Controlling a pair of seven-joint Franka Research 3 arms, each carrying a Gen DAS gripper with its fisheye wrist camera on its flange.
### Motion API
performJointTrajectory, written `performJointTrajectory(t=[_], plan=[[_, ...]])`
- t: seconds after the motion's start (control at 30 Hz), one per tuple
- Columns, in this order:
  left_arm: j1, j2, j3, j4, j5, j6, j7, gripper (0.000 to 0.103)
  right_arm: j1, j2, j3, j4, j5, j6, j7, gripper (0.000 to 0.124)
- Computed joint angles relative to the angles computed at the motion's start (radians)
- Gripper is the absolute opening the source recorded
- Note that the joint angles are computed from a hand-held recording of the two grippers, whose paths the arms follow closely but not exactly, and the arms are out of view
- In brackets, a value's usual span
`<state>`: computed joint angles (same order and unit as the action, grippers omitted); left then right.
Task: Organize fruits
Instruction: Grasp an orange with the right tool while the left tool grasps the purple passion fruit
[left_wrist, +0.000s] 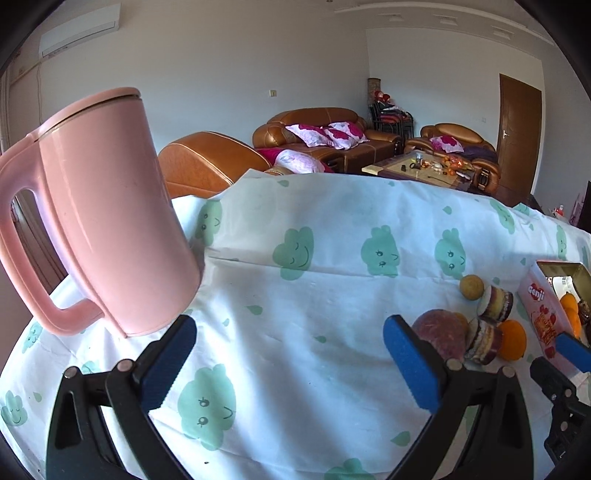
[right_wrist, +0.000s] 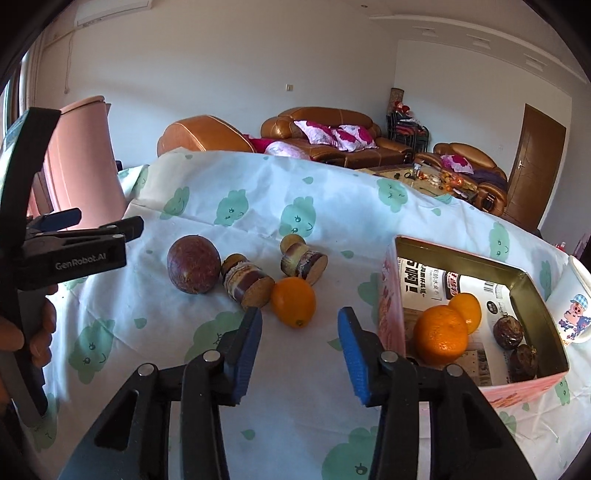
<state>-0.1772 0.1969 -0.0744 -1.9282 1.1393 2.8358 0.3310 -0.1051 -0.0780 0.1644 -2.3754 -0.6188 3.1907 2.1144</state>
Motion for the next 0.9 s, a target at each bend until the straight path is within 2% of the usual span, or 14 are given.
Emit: performJointTrajectory(t=[0.03, 0.07, 0.1, 0.13, 0.23, 0.3, 0.37, 0.47, 0.6, 0.67, 0.77, 0.8, 0.87, 0.9], plan=[[0.005, 0.001, -0.001, -0.001, -0.015, 0.004, 0.012, 0.103, 0.075, 0.013, -0.054, 0.003, 0.132, -0.008, -0.119, 0.045], [0.007, 0.004, -0.003, 0.001, -0.027, 0.008, 0.024, 0.103, 0.116, 0.028, -0.081, 0.016, 0.193, -0.022, -0.178, 0.045], [0.008, 0.004, -0.003, 0.000, -0.035, 0.012, 0.035, 0.103, 0.121, 0.041, -0.084, 0.036, 0.185, -0.043, -0.179, 0.045], [0.007, 0.002, -0.002, -0.002, -0.035, 0.015, 0.038, 0.103, 0.099, 0.054, -0.068, 0.059, 0.109, -0.062, -0.119, 0.045], [0.005, -0.002, 0.002, -0.005, -0.027, 0.035, 0.043, 0.103, 0.140, 0.091, -0.096, 0.114, 0.080, -0.129, -0.116, 0.045], [0.008, -0.006, 0.001, -0.010, -0.032, 0.054, 0.053, 0.103, 0.169, 0.114, -0.105, 0.145, 0.158, -0.184, -0.201, 0.045], [0.010, -0.008, 0.000, -0.014, -0.042, 0.071, 0.062, 0.103, 0.199, 0.141, -0.123, 0.186, 0.166, -0.249, -0.217, 0.045], [0.010, -0.007, -0.001, -0.016, -0.055, 0.091, 0.086, 0.103, 0.218, 0.153, -0.138, 0.198, 0.294, -0.255, -0.316, 0.042], [0.007, 0.001, 0.000, -0.017, -0.061, 0.148, 0.123, 0.103, 0.249, 0.145, -0.162, 0.181, 0.402, -0.231, -0.406, 0.035], [0.013, 0.004, -0.003, -0.025, -0.090, 0.201, 0.167, 0.103, 0.257, 0.115, -0.172, 0.132, 0.436, -0.149, -0.434, 0.035], [0.008, 0.009, -0.003, -0.034, -0.140, 0.257, 0.241, 0.103, 0.245, 0.051, -0.183, 0.039, 0.340, -0.022, -0.338, 0.035], [0.000, 0.012, 0.000, -0.034, -0.150, 0.264, 0.258, 0.103, 0.258, 0.033, -0.195, 0.011, 0.374, 0.007, -0.362, 0.035], [0.004, 0.025, -0.020, -0.033, -0.221, 0.266, 0.340, 0.103, 0.374, -0.009, -0.289, -0.048, 0.554, 0.053, -0.511, 0.035], [0.003, 0.033, -0.030, -0.027, -0.258, 0.254, 0.377, 0.103, 0.406, -0.021, -0.319, -0.064, 0.583, 0.066, -0.532, 0.035]])
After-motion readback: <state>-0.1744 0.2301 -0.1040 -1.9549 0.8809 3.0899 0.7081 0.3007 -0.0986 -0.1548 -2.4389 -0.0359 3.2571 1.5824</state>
